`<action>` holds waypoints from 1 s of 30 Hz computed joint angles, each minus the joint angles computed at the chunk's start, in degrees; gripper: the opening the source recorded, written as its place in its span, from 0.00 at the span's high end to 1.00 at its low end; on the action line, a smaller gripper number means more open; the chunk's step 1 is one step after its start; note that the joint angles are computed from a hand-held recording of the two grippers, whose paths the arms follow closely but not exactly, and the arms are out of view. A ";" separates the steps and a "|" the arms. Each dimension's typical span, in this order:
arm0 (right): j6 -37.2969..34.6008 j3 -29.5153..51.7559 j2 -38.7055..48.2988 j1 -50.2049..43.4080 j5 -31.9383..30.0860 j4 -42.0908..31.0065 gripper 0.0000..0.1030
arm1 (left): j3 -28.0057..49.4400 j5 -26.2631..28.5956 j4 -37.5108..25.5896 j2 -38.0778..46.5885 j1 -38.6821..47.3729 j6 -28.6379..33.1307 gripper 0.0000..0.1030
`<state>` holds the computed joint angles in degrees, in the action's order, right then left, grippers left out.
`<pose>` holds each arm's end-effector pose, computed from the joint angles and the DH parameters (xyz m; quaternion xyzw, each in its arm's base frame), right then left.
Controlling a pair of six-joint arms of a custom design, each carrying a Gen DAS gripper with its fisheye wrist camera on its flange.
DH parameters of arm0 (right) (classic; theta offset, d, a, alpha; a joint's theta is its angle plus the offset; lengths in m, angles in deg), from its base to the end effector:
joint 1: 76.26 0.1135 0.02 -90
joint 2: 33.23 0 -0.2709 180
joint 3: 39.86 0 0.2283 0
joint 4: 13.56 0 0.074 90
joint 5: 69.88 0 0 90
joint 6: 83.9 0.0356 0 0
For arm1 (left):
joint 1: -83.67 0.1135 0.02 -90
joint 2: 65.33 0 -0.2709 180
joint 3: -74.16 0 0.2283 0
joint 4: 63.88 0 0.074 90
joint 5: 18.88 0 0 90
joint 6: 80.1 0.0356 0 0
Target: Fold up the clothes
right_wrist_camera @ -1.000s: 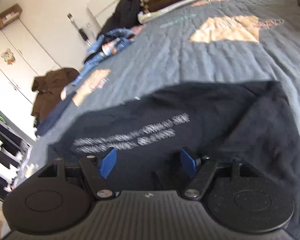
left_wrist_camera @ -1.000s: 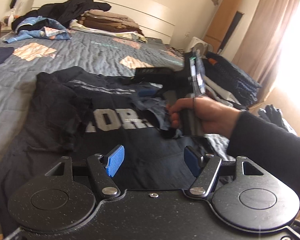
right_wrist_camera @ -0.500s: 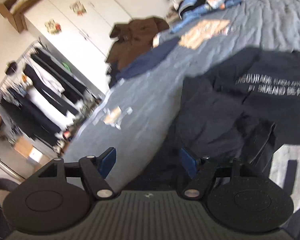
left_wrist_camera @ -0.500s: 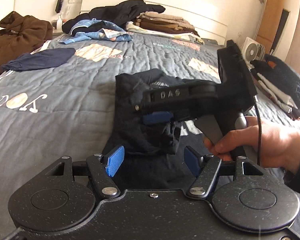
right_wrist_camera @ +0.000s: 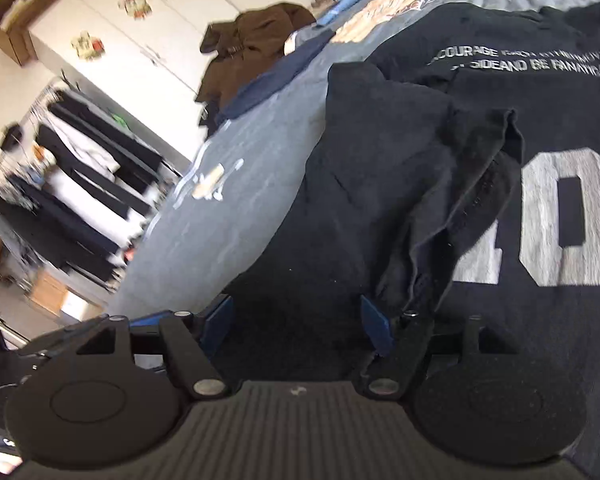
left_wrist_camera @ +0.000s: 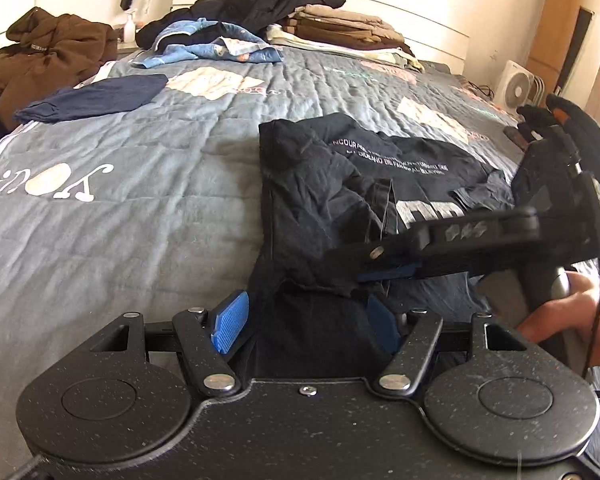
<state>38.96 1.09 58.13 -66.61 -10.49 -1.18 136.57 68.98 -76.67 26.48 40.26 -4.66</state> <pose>0.2477 0.0605 0.1439 0.0611 0.8726 0.3743 0.3078 0.2251 -0.2111 0.1986 0.2204 0.8871 -0.1814 0.3627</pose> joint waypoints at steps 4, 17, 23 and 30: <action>2.88 -2.37 -4.68 -2.24 -2.45 -2.07 0.32 | 0.45 0.36 0.00 0.28 0.75 -0.23 0.37; 26.53 -2.77 17.05 -9.05 -8.57 32.77 0.36 | -0.03 1.46 0.50 -0.22 0.74 0.93 0.37; 34.60 -9.19 21.19 -15.71 -8.31 50.13 0.37 | -1.12 1.46 2.31 -0.82 0.70 0.50 0.37; 32.34 -0.89 17.05 -13.09 -6.21 39.02 0.33 | -1.57 2.81 18.33 5.35 -2.79 -0.95 0.57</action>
